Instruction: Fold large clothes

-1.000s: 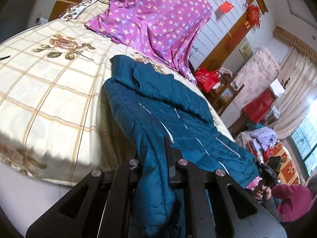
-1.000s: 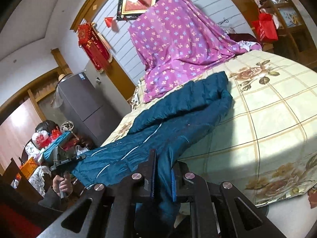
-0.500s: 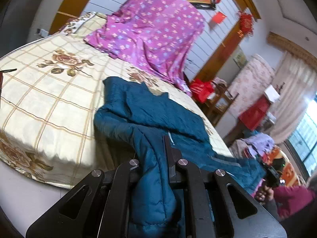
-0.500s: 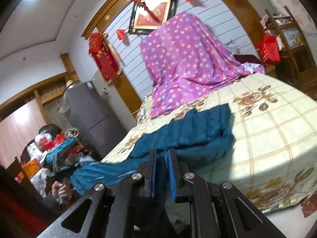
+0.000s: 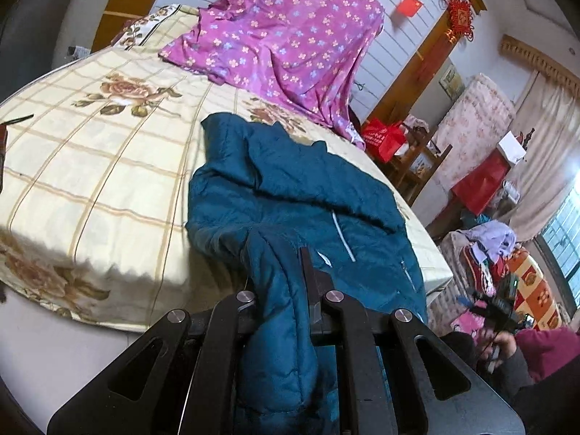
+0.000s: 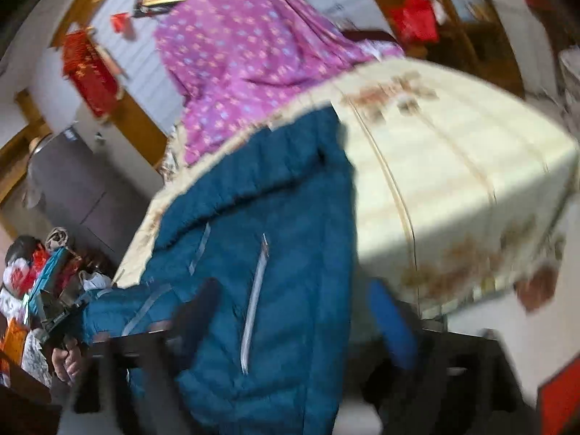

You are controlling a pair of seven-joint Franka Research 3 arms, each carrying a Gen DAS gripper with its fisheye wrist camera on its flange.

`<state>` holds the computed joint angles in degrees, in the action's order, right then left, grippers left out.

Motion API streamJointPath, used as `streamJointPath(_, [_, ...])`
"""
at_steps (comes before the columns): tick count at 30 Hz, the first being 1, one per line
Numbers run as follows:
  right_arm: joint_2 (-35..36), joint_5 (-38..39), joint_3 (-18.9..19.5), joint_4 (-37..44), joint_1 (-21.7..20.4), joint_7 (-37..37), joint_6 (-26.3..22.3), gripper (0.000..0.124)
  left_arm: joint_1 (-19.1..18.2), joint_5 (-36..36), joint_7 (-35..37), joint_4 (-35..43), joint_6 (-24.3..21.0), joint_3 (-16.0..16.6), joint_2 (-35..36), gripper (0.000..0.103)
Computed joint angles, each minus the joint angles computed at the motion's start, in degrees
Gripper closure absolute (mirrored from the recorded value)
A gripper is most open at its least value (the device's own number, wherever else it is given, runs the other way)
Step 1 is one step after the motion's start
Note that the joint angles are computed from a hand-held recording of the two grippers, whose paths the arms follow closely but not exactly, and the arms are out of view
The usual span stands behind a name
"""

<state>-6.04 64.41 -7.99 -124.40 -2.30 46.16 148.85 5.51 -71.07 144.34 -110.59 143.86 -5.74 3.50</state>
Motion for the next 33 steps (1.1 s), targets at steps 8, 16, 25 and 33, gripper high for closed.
streamJointPath(8, [3.9,10.4,-0.9,-6.2,-0.9,2.5,-11.1,0.036,-0.1,0.1,-0.5,0.7,0.7,-0.2,0.4,0.096])
streamJointPath(16, [12.2,24.3,0.4,-3.6,-8.7,-6.7,-37.9,0.050,0.1,-0.1,-1.5,-0.3,2.0,-0.2,0.0,0.096])
streamJointPath(25, [-2.9,21.4,-1.1,-10.0,-6.7,-24.8,-33.6,0.110,0.2,-1.4,-0.9,-2.7,2.9,0.5,-1.3,0.096])
streamJointPath(33, [-5.8,28.6,-4.8,-8.0,-5.0,-30.2,-35.2,0.112,0.0,-4.1,0.0,-4.4,1.8,1.4,-2.7,0.096])
